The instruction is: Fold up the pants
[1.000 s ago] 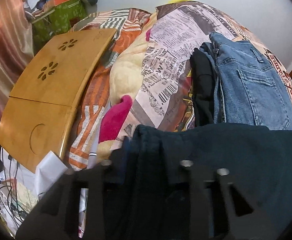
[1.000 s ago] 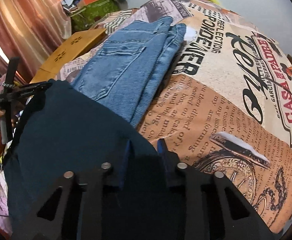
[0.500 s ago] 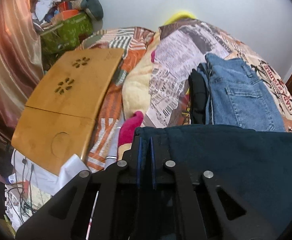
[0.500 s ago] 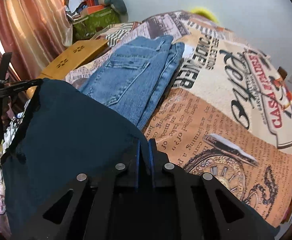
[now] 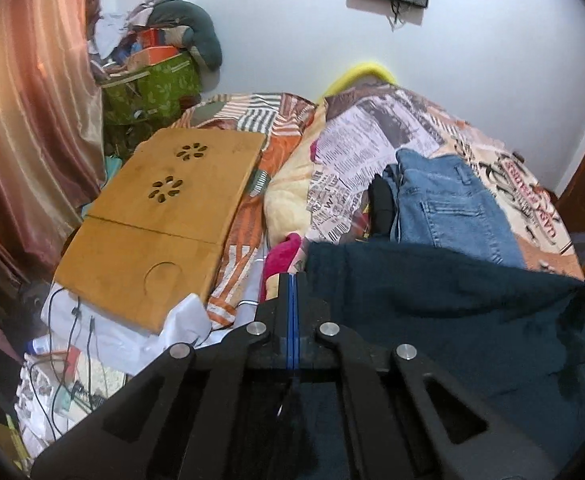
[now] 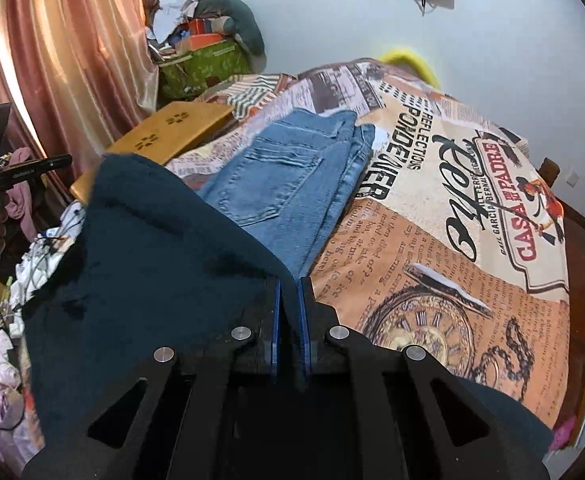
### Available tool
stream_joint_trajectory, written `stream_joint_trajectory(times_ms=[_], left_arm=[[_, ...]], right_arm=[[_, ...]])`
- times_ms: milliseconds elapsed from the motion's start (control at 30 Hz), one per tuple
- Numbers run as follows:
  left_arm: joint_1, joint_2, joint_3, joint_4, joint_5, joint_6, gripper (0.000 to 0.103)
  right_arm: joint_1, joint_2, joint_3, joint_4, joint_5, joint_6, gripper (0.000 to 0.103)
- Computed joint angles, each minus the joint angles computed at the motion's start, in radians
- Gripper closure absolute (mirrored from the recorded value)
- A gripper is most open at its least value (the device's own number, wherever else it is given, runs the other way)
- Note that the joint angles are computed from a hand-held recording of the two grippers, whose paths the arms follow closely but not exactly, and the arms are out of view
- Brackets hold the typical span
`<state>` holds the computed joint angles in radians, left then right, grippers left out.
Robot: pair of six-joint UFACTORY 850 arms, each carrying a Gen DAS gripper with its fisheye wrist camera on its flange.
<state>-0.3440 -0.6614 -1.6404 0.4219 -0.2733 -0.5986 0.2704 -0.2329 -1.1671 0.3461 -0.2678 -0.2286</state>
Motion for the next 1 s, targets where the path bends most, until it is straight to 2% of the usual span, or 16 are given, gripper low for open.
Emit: stream_joint_trajectory(times_ms=[100, 200, 333, 433, 500, 600, 633, 667, 733, 900, 1000], left_arm=[[0.008, 0.062, 0.074, -0.043, 0.025, 0.031, 0.103], [0.011, 0.096, 0.115, -0.17, 0.024, 0.154, 0.103], [0.003, 0.061, 0.08, -0.273, -0.041, 0.254, 0.101], [-0.001, 0.016, 0.03, -0.365, -0.074, 0.348, 0.093], [-0.007, -0.028, -0.024, -0.374, -0.099, 0.364, 0.08], [-0.01, -0.107, -0.126, -0.401, -0.131, 0.389, 0.063], [-0.009, -0.134, -0.163, -0.421, -0.145, 0.403, 0.062], [-0.008, -0.16, -0.197, -0.436, -0.157, 0.414, 0.06], [-0.005, -0.226, -0.288, -0.448, -0.199, 0.426, 0.058], [0.011, -0.42, -0.561, -0.522, -0.325, 0.484, 0.057], [0.022, -0.558, -0.765, -0.589, -0.431, 0.532, 0.056]], right_arm=[[0.023, 0.047, 0.039, -0.055, 0.009, 0.054, 0.096], [0.038, 0.084, 0.068, -0.06, 0.019, 0.058, 0.099], [0.048, 0.086, 0.065, -0.238, -0.003, 0.228, 0.099], [0.051, 0.078, 0.063, -0.362, -0.003, 0.332, 0.098], [0.039, 0.054, 0.044, -0.383, -0.012, 0.348, 0.095], [0.02, 0.025, 0.027, -0.33, -0.017, 0.3, 0.074], [0.014, 0.012, 0.021, -0.331, -0.012, 0.297, 0.066], [0.009, -0.002, 0.013, -0.334, -0.009, 0.294, 0.063], [0.001, -0.037, -0.015, -0.315, -0.023, 0.266, 0.063], [-0.046, -0.16, -0.121, -0.047, -0.074, -0.009, 0.063], [-0.071, -0.227, -0.178, 0.1, -0.147, -0.176, 0.061]])
